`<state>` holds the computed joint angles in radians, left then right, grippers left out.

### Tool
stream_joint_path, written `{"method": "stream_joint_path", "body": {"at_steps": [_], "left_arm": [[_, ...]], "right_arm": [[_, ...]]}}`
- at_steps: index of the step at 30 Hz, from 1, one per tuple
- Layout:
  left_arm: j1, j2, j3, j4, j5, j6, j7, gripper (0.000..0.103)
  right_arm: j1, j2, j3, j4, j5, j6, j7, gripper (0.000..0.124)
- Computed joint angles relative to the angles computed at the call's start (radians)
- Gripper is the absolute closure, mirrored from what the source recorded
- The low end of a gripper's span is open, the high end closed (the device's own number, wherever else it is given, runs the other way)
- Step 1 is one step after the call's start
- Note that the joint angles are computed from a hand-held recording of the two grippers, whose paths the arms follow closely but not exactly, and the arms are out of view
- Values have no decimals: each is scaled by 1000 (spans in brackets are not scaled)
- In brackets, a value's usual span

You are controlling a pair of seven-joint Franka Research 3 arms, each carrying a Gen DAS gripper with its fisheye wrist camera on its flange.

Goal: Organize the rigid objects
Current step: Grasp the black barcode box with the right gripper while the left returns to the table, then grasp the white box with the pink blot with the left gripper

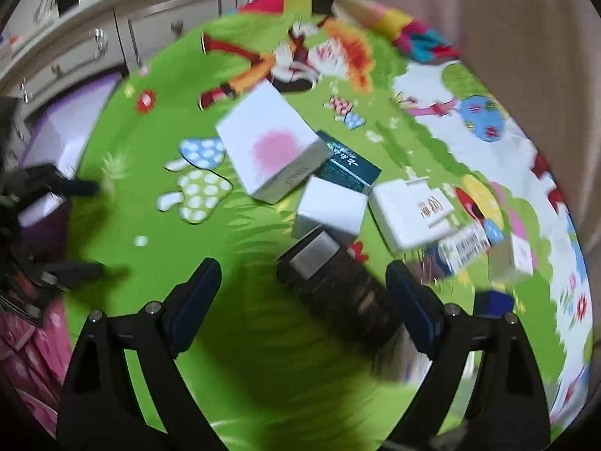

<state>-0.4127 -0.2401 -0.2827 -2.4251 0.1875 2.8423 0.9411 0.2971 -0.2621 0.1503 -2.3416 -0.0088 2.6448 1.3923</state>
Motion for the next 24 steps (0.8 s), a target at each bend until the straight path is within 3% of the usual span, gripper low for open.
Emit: {"method": "stream_joint_path", "body": {"at_steps": [3, 4, 5, 7, 9, 12, 15, 17, 18, 20, 22, 24], "left_arm": [[-10, -34, 30, -39, -42, 4, 22, 9], [-10, -43, 35, -49, -50, 3, 25, 9], [-10, -54, 42, -62, -60, 5, 28, 9], [-18, -70, 61, -88, -92, 21, 40, 9], [-15, -67, 61, -93, -107, 35, 33, 9], [-11, -48, 57, -69, -122, 23, 20, 9], [-96, 7, 122, -6, -290, 16, 114, 9], [-103, 53, 121, 50, -399, 34, 102, 9], [-91, 80, 106, 79, -414, 58, 48, 9], [-7, 147, 29, 155, -329, 97, -206, 9], [41, 216, -8, 230, -181, 123, -470, 7], [45, 295, 0, 329, 63, 105, -744, 6]], "right_arm": [[-8, 46, -1, 34, -30, -92, -1, 38], [-11, 31, 5, 10, -57, -79, 14, 65], [1, 7, -2, -13, -32, -88, 5, 81], [37, -45, -31, -60, 85, -104, -32, 81], [41, -122, -8, -142, 107, -81, -7, 81], [20, -212, 41, -238, 110, -28, 128, 81], [-33, -293, 117, -334, 64, 61, 300, 81], [-56, -327, 154, -384, 41, 128, 387, 81], [-66, -326, 160, -388, 28, 146, 409, 81], [-83, -344, 186, -409, 6, 174, 470, 81], [-107, -337, 203, -414, -23, 211, 505, 80], [-115, -341, 210, -416, -43, 214, 527, 81]]}}
